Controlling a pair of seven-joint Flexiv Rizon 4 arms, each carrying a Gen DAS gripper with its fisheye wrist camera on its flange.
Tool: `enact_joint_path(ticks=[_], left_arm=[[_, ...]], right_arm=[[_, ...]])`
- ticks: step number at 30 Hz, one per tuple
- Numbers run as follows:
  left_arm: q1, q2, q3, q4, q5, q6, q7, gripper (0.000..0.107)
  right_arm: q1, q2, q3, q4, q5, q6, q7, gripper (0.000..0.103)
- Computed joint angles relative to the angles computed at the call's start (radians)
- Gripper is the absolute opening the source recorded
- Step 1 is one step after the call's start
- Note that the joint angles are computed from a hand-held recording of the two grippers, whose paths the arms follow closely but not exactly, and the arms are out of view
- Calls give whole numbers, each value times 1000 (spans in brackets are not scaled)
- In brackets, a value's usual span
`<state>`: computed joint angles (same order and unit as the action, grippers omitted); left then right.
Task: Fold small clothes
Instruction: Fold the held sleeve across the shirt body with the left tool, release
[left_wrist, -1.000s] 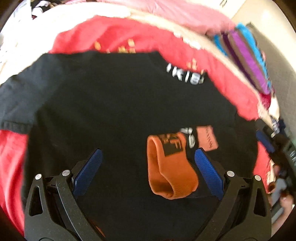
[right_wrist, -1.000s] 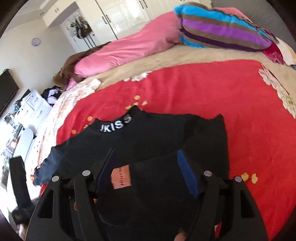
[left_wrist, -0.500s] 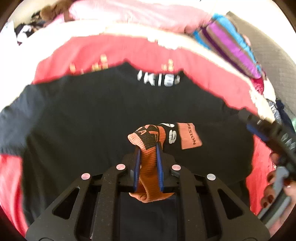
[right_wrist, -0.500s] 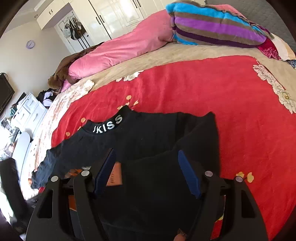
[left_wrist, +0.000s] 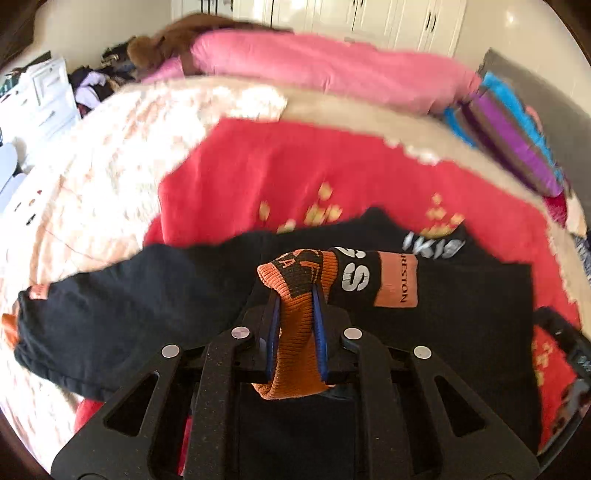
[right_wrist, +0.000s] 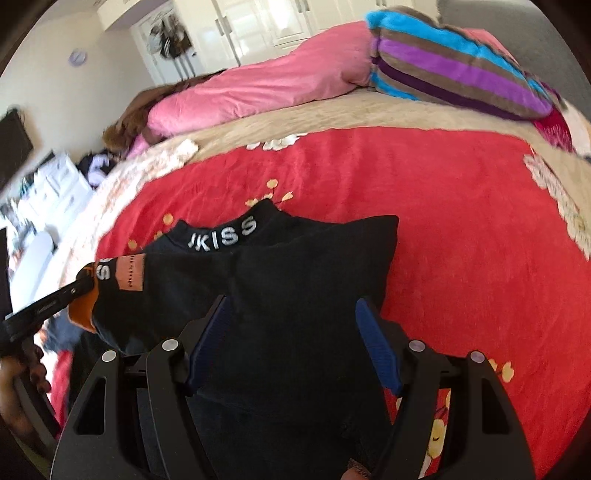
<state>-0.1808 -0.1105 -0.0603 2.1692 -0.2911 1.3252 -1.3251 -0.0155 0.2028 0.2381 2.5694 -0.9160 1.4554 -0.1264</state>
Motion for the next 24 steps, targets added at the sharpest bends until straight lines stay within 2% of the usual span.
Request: enact_joint_path(ticks=[2,4,7,9,12,17,22,24], left_arm=[[0,-29,14,-17,50,-29,-24,11],[-7,-53,38,-34,131,-28,-80,16],[6,-62,38,-35,138,-41,-105,26],[11,-61,40,-32,157,-37,-100,32],[9,-56,55,-34,213,-36,-121,39],[15,-23,62,-19,240,-40,-145,40],[21,55,13,72,71,35,-11,40],[8,57,3,83,39,26,35,40]], right_arm=[[10,-22,3,-10,-13,-16,-17,69],[56,-46,-6,-16,56,-39,-72,69],[164,-76,-12,-39,273,-152,-236,69],[197,-87,-15,-51,345,-201,-290,69],[207,-90,-16,-53,337,-227,-299,69],[212,-78,-19,-45,345,-222,-293,69],[203,-61,-16,-41,347,-162,-282,69],[210,-64,-11,-43,353,-144,-296,69]])
